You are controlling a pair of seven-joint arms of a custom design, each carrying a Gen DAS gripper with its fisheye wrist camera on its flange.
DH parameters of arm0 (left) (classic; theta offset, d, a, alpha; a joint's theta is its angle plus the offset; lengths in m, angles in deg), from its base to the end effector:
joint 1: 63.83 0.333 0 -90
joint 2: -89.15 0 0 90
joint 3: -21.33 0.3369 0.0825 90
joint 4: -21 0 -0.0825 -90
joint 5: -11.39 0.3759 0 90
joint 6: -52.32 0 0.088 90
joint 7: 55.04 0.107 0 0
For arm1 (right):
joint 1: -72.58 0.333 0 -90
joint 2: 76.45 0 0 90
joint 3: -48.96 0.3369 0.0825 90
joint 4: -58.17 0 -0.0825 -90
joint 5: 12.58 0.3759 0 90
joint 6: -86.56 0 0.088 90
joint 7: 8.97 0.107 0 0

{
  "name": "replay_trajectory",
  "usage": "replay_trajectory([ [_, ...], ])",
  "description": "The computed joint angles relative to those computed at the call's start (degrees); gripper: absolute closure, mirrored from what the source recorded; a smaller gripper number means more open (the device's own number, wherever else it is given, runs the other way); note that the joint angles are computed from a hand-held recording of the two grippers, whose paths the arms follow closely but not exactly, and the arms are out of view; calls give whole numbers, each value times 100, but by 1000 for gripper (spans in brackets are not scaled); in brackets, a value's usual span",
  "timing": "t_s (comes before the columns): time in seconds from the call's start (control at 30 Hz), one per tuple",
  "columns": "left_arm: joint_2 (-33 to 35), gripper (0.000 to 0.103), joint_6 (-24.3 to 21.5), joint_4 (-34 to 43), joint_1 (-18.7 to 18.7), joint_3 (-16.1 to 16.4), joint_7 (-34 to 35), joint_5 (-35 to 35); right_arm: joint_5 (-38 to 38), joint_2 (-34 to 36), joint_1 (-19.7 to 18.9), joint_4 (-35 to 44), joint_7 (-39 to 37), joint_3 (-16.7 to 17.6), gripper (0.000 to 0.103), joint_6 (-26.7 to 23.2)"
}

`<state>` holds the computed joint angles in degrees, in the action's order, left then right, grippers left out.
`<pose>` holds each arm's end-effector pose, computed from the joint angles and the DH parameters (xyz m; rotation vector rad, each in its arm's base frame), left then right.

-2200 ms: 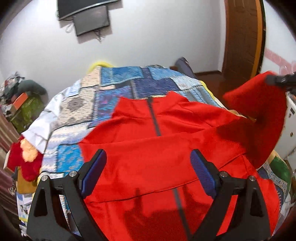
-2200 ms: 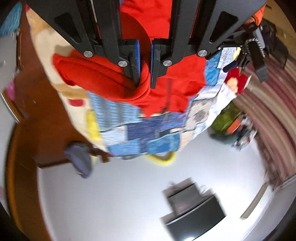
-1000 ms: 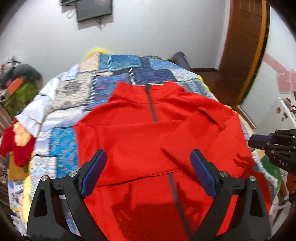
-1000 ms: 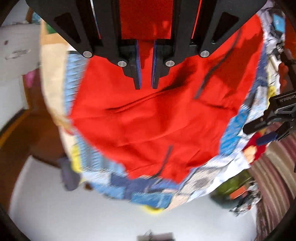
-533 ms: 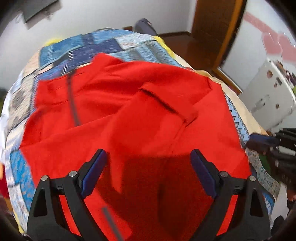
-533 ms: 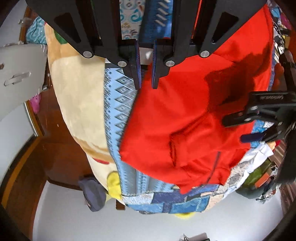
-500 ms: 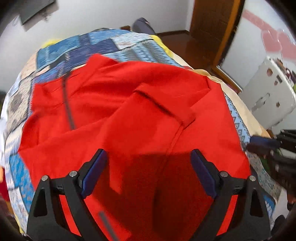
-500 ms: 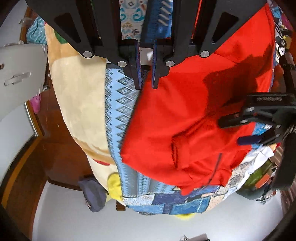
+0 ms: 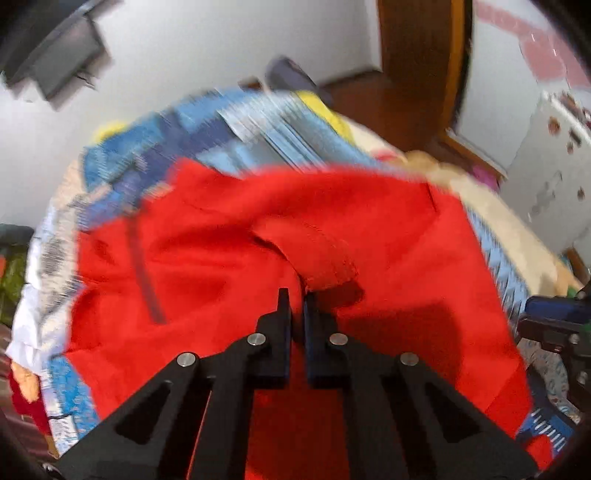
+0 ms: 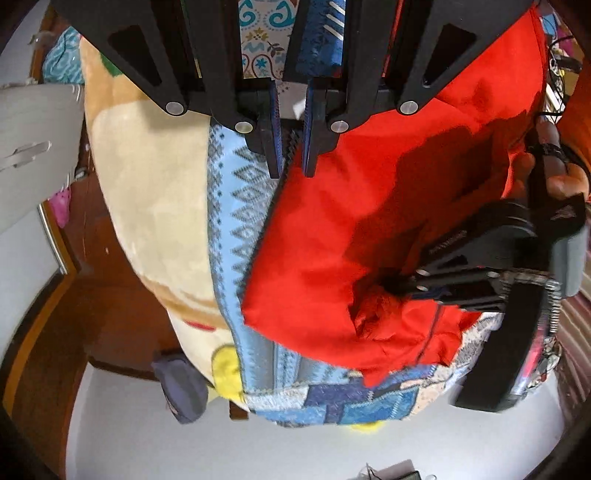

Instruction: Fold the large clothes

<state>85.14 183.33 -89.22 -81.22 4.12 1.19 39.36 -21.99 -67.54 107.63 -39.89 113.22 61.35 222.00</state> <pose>0.4717 -0.3183 0.5899 -1.5739 2.0525 -0.4351 0.4447 0.4671 0.5724 -2.1623 1.5243 -0.2096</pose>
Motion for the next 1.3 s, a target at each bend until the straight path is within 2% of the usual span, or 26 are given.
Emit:
replay_trajectory([
  [0.1, -534, 97, 179, -108, 201, 90, -169, 157, -318, 118, 82, 284, 171, -35, 96, -72],
  [0.3, -1642, 97, 625, -296, 942, 224, -312, 130, -758, 496, 279, 1036, 383, -90, 96, -372],
  [0.5, -2439, 97, 726, -987, 1475, 409, 38, -165, -1047, 1029, 568, 1841, 489, -181, 96, -863],
  [0.73, -2975, 97, 479, -2482, 1807, 693, 682, -980, -1104, 2101, 987, 3085, 196, -369, 96, -2187],
  [0.87, -3078, 97, 455, -3250, 1900, 877, 988, -1678, -1516, 2175, 1241, 3085, 53, -541, 96, -2240],
  [1.07, -3144, 96, 698, -3955, 2133, 651, 1183, -2152, -1865, 2392, 1525, 3496, -81, -691, 96, -2741],
  [1.17, -3210, 95, 722, -4153, 2257, 544, 1132, -2211, -2511, 2648, 1915, 3935, -104, -965, 96, -3451],
  [1.2, -3237, 95, 729, -4225, 2262, 576, 1150, -2272, -2618, 2636, 1962, 3906, -133, -998, 96, -3529],
  [1.3, -3384, 88, 812, -4400, 2266, 693, 1292, -2450, -2390, 2233, 1732, 3300, -9, -837, 96, -3159],
])
